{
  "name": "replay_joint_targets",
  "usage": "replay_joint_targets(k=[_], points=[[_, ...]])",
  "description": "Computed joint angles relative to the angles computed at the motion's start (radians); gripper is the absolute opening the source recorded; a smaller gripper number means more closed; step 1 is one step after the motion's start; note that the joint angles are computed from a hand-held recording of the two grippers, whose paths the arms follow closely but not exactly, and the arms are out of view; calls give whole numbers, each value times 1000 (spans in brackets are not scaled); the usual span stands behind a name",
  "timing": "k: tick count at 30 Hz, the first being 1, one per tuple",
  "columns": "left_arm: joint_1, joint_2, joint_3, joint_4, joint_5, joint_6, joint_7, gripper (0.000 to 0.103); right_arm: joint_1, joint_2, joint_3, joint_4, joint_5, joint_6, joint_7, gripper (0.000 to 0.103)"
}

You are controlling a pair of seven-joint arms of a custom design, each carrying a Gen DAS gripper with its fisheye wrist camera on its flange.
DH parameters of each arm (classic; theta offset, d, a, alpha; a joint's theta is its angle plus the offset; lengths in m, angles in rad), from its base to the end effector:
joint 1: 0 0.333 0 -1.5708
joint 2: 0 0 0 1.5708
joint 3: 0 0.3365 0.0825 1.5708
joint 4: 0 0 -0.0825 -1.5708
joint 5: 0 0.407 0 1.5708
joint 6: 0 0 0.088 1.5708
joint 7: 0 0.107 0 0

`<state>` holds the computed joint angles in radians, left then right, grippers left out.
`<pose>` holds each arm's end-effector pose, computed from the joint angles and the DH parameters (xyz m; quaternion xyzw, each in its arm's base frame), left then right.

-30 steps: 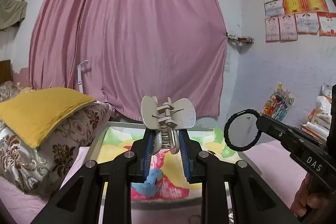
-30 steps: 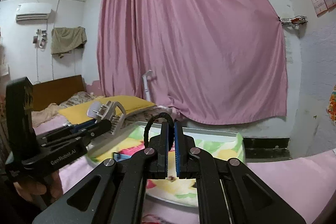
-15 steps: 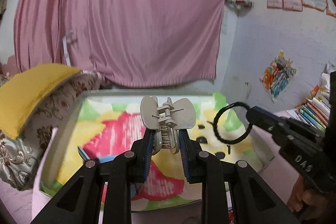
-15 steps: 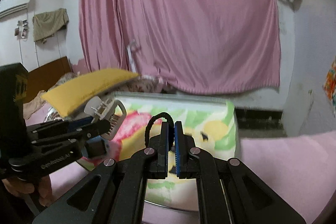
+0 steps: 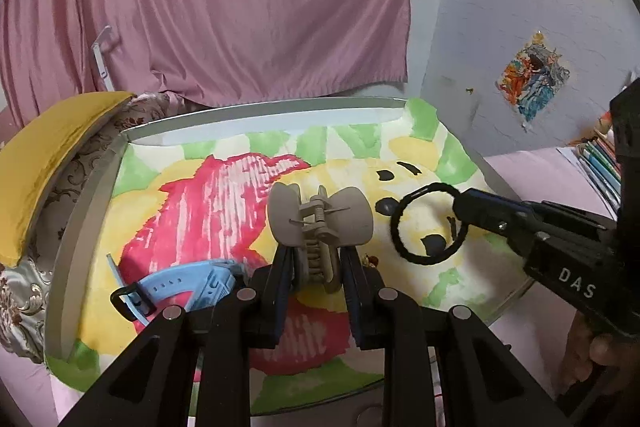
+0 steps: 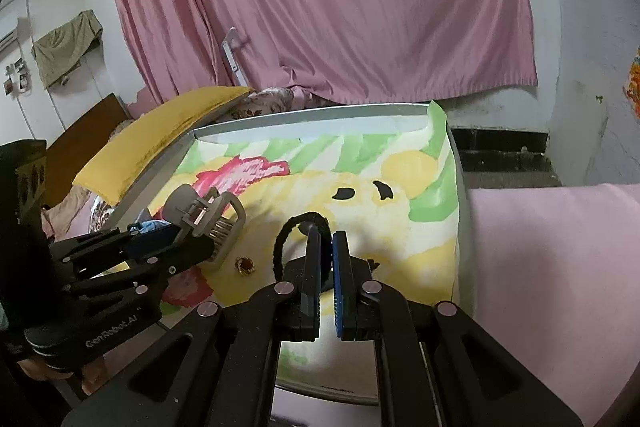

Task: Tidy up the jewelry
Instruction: 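Carry the clip and hair tie into the tray while both tools open to release them, then withdraw both open tools from the tray back toward the remaining jewelry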

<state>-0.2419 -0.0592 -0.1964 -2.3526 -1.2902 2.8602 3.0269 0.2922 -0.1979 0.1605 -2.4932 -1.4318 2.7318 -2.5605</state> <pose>0.5001 -0.1768 0.3938 -0.3764 0.8407 -0.3667 0.1308 0.4130 0.2430 0.3845 -0.4849 0.7642 -0.2690 0.3295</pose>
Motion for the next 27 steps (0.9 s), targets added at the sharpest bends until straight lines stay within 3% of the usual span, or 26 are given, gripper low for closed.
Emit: replay_joint_targets(k=[7, 11, 17, 19, 20, 22, 23, 24, 27], points=[[20, -7, 17, 3, 57, -87, -66, 23, 0, 3, -1, 0, 57, -9, -54, 10], [30, -18, 27, -1, 22, -120, -42, 24, 3, -28, 16, -17, 49, -41, -39, 33], [39, -53, 41, -22, -65, -158, 26, 27, 20, -84, 50, -42, 41, -122, -26, 34], [40, -72, 47, -35, -109, -170, 61, 29, 28, -108, 64, -55, 26, -148, -10, 45], [41, -85, 51, -44, -136, -174, 83, 33, 34, -119, 74, -59, 19, -167, 0, 51], [41, -110, 57, -63, -194, -176, 126, 49, 47, -140, 92, -69, 5, -206, 12, 59], [42, -123, 60, -72, -227, -176, 147, 63, 55, -149, 102, -72, 4, -230, 13, 66], [44, -140, 67, -85, -274, -181, 173, 69, 64, -157, 113, -75, 1, -255, 18, 71], [56, -171, 69, -108, -319, -171, 185, 71, 88, -177, 138, -85, -10, -320, 46, 79]])
